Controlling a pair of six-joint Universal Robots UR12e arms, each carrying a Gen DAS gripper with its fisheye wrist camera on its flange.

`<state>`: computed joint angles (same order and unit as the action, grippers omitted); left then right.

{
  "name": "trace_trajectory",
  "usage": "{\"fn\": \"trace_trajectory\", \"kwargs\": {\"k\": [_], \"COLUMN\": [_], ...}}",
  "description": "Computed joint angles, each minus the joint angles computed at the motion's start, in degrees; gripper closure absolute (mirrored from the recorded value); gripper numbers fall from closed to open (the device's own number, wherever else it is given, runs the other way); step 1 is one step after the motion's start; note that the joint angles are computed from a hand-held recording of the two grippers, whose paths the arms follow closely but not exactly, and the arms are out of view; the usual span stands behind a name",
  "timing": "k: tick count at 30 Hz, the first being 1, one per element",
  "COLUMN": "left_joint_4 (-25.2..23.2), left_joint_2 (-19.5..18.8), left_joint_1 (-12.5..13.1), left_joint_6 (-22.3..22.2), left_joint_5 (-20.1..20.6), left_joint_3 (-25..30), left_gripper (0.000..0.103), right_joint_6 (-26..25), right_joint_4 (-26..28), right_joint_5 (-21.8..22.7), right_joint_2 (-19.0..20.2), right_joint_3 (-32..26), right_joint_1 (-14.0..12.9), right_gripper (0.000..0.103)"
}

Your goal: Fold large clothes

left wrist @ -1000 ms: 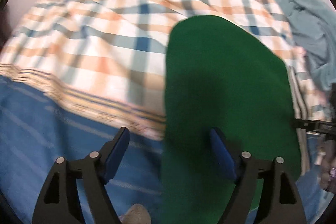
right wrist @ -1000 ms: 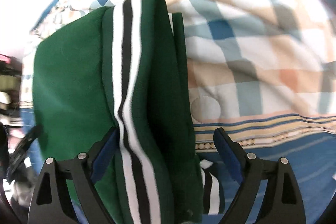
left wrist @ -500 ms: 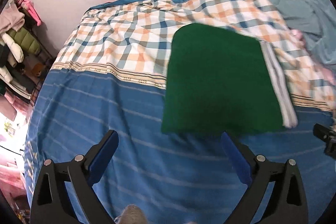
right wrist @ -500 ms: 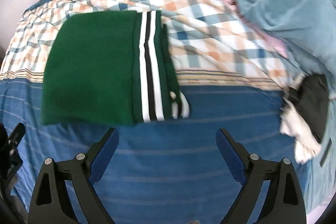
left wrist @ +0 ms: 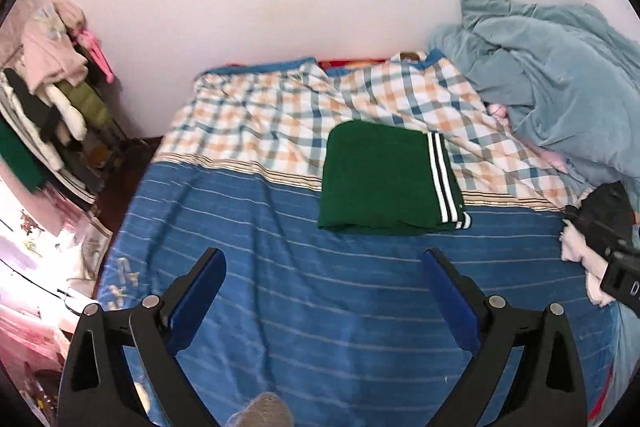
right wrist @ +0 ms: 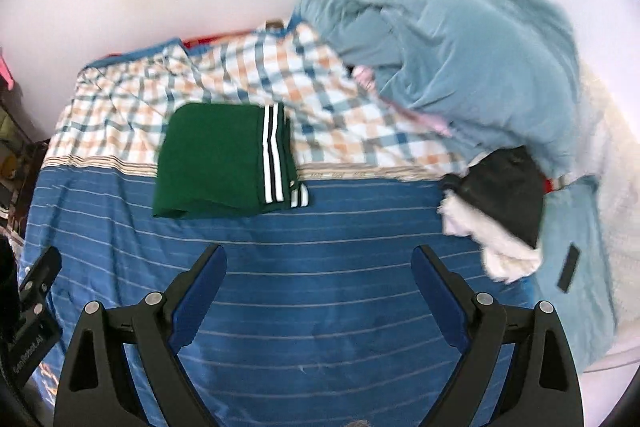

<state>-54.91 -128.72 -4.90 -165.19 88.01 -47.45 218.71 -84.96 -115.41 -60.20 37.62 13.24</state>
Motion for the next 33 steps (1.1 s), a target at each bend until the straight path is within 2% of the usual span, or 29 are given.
{"fn": "trace_trajectory", "kwargs": {"k": [4, 12, 27, 33], "left_joint_4": [1.01, 2.82, 3.75, 6.1], "left_joint_2": [5.66, 12.05, 17.4, 18.45], "left_joint_1": [0.78, 1.73, 3.09, 3.11], "left_joint_6": [-0.45, -0.95, -2.3, -2.86], "left_joint_5": [-1.41, -4.59, -7.51, -7.17], "left_joint_3": [-5.2, -10.11, -13.98, -15.49], "left_gripper": [0.003, 0.003, 0.003, 0.003], "right_joint_6": [-1.04, 0.02, 0.29, -0.43], "right_joint_4": [1.05, 2.57, 5.24, 5.46], "right_joint_5": [-1.33, -5.13, -8.62, -9.62], "right_joint_2": [-3.62, -7.42, -8.63, -8.33], "right_joint_3": [0.77, -1.46, -6.99, -8.21], "right_joint_1": [1.14, 4.08, 7.84, 8.65], "right_gripper": [0.008, 0.008, 0.008, 0.005]}}
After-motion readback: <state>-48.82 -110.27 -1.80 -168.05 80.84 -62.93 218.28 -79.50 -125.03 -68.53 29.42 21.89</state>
